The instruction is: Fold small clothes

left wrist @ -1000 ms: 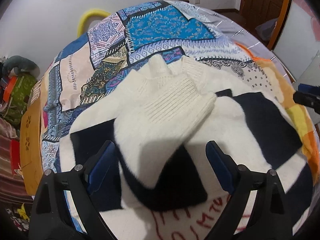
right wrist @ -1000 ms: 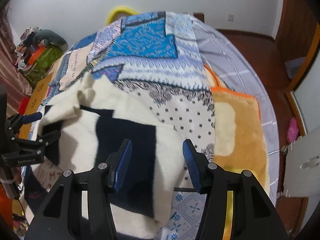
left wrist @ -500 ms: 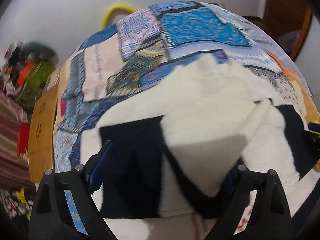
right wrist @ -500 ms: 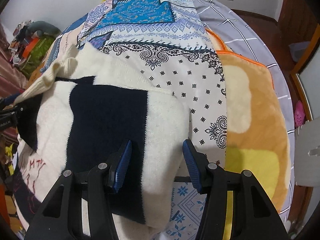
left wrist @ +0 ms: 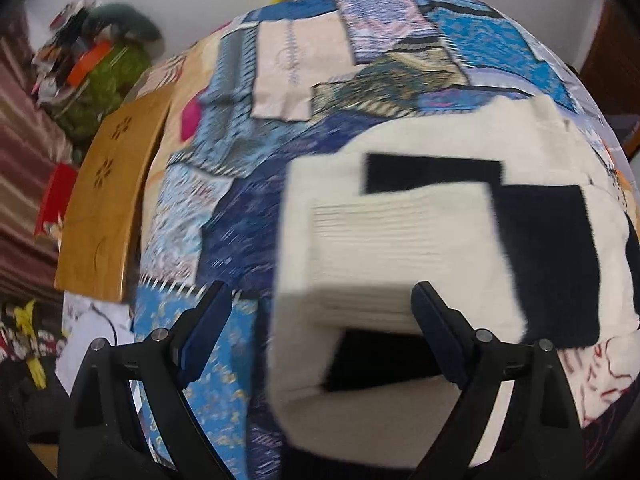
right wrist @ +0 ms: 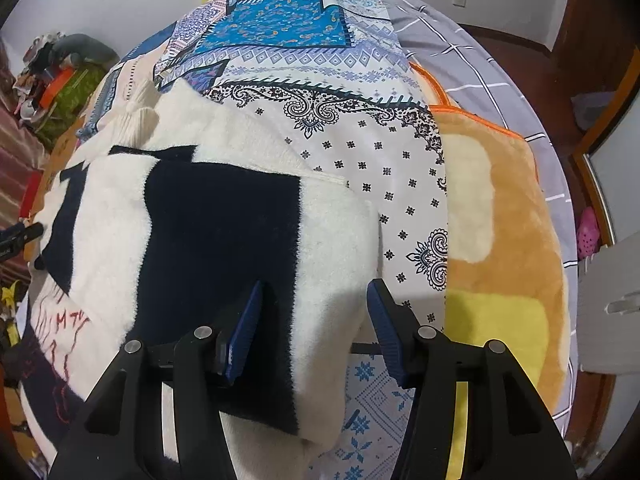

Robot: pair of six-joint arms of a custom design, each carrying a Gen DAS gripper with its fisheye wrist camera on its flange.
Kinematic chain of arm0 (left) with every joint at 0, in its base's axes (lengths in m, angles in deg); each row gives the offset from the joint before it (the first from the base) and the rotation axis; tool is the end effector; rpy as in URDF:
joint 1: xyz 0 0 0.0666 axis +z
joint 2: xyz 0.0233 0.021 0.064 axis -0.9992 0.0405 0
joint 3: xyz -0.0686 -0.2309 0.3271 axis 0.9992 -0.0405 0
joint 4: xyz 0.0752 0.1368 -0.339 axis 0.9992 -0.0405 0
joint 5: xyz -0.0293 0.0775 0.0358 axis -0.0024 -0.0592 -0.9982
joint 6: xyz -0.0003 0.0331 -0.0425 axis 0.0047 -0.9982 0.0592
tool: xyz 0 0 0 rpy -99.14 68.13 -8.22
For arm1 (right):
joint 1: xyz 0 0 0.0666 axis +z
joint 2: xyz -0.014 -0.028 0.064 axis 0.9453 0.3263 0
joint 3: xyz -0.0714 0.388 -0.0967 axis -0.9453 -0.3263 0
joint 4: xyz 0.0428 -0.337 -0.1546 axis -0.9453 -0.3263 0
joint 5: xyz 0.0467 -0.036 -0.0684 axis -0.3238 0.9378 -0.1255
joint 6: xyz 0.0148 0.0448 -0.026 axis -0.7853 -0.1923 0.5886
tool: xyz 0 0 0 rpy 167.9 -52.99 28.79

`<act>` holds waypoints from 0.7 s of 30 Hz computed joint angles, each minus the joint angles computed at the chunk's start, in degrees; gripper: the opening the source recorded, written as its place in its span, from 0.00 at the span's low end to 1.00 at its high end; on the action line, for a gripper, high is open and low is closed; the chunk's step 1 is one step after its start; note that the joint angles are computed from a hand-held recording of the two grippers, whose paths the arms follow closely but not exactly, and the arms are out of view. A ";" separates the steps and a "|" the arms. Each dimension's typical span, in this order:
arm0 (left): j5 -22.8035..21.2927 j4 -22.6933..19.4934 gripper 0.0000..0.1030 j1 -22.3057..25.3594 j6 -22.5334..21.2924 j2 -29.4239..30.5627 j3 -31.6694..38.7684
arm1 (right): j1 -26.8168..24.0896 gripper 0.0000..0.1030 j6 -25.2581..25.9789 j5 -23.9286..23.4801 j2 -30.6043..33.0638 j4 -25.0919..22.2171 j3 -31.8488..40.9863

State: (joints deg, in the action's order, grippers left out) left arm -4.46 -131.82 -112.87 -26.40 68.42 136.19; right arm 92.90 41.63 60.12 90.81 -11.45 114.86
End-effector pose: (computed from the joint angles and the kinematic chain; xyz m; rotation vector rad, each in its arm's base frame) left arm 0.5886 -0.2725 0.3681 0.6705 2.6487 0.0683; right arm 0.3117 0.1208 0.4134 0.6635 2.7104 0.1506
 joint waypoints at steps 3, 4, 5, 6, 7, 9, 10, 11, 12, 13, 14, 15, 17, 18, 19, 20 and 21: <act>2.05 -0.59 0.90 2.03 1.41 -0.59 -0.43 | 0.31 0.49 -0.03 0.44 0.24 -0.52 0.51; 2.85 -0.61 0.90 2.67 1.68 -0.84 -0.60 | 0.38 0.49 0.00 0.75 0.34 -0.77 0.74; 3.88 -0.64 0.90 3.37 1.94 -1.09 -0.67 | 0.43 0.49 -0.04 0.96 0.33 -0.91 0.86; 4.40 -0.73 0.90 3.67 1.98 -1.17 -0.60 | 0.48 0.51 -0.13 1.22 0.30 -1.02 0.95; 5.37 -0.72 0.90 4.14 2.08 -1.34 -0.61 | 0.45 0.54 -0.13 1.33 0.23 -1.02 0.95; 7.03 -0.79 0.90 4.76 2.43 -1.42 -0.55 | 0.39 0.61 -0.35 1.79 0.05 -0.86 0.89; 8.03 -1.15 0.90 5.04 2.72 -1.08 -0.08 | 0.29 0.63 -0.46 2.08 -0.05 -0.77 0.83; 8.91 -1.54 0.90 5.27 3.03 -0.66 0.44 | 0.01 0.63 -0.51 2.22 -0.15 -0.59 0.66; 9.76 -1.99 0.90 5.43 3.35 -0.23 0.95 | -0.35 0.63 -0.67 2.00 -0.11 -0.43 0.55; 11.03 -2.60 0.90 5.60 3.75 0.42 1.62 | -0.66 0.63 -0.79 1.70 -0.12 -0.22 0.39; 12.61 -3.57 0.90 5.73 4.36 1.39 2.69 | -1.48 0.63 -0.95 0.91 -0.19 0.29 -0.06; 13.66 -4.35 0.90 5.80 4.83 2.22 3.62 | -1.98 0.63 -1.31 0.35 -0.24 0.55 -0.34; 16.50 -6.18 0.90 5.75 5.93 4.36 5.81 | -3.38 0.63 -2.05 -0.92 -0.38 1.53 -1.29; 17.28 -6.59 0.90 5.79 6.12 4.84 6.26 | -4.09 0.63 -2.36 -1.62 -0.44 2.11 -1.78; 18.31 -7.22 0.90 5.74 6.44 5.66 7.07 | -5.04 0.63 -2.83 -2.60 -0.58 3.17 -2.51; 19.84 -7.91 0.90 5.66 6.67 6.66 8.04 | -5.66 0.63 -3.14 -3.32 -0.69 3.93 -3.00; 20.60 -8.33 0.90 5.64 6.70 7.21 8.64 | -6.18 0.63 -3.56 -4.15 -0.76 4.71 -3.40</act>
State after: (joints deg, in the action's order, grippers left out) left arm 16.14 -140.15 -107.24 -19.70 75.62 144.83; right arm 86.72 38.08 55.97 90.05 -6.74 111.46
